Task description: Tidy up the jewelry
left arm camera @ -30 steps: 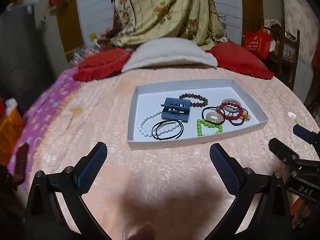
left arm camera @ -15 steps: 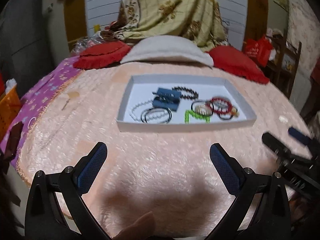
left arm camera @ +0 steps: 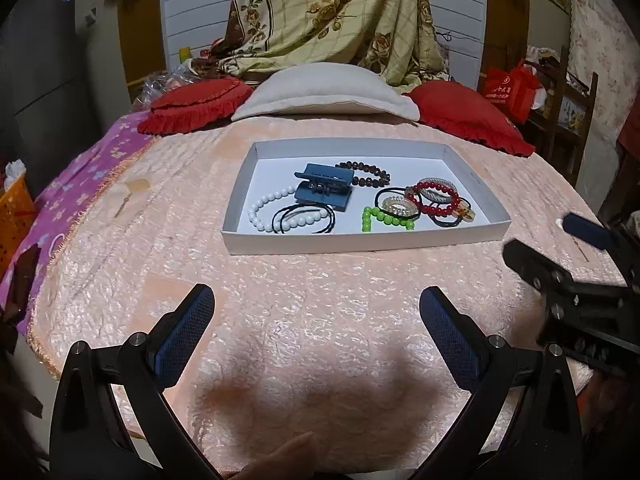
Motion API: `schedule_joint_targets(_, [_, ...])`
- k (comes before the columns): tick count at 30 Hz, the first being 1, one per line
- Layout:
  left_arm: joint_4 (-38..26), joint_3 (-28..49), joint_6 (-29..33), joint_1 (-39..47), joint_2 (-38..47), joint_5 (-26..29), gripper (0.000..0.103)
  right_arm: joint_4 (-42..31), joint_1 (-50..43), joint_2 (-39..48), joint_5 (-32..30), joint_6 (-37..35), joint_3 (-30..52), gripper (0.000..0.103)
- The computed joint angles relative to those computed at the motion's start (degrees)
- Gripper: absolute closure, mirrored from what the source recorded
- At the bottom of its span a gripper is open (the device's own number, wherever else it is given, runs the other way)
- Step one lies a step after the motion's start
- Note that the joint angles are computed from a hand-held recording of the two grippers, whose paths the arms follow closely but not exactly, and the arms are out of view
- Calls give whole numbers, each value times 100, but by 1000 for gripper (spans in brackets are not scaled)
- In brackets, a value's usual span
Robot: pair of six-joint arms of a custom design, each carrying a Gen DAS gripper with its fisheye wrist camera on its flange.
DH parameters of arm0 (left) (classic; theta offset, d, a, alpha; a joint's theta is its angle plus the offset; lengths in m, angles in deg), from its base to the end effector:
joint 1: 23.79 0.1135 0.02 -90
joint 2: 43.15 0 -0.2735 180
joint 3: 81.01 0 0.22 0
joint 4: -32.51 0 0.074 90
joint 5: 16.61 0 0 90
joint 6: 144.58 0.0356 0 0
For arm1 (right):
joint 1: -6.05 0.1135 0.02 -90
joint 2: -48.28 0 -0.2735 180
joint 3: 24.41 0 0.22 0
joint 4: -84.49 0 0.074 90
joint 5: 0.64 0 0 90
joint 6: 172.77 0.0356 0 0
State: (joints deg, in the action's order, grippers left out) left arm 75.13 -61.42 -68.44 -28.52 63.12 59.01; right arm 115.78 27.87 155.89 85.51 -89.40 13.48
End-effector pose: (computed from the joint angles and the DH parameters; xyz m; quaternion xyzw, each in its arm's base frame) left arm 0.1874 -0.0066 0.0810 -0.1214 0.9067 0.0512 0.4007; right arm 0.2449 0.1006 0.0997 -0.2353 0.8687 0.0874 0.4269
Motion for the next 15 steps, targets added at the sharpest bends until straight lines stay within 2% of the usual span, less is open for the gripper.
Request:
schedule_joint_targets(3, [-186,100,-3,58,-14,79,0,-26,-7,198,6,-281,230,12])
schedule_joint_targets(5, [-446,261,23,81,-27,139,0,207,7,517,99,-185,250,12])
schedule_joint_targets(8, [-965,678,46,234,35,463,0,-123,142,702,660,23,479,12])
schedule_joint_targets(10, [-1185,1008,13,357,142,691,0,-82,39,669,547,143,480,12])
schedule_joint_targets(15, [-1360,1547,-122,221,476,233,0,-500,-192,737,351,384,755,12])
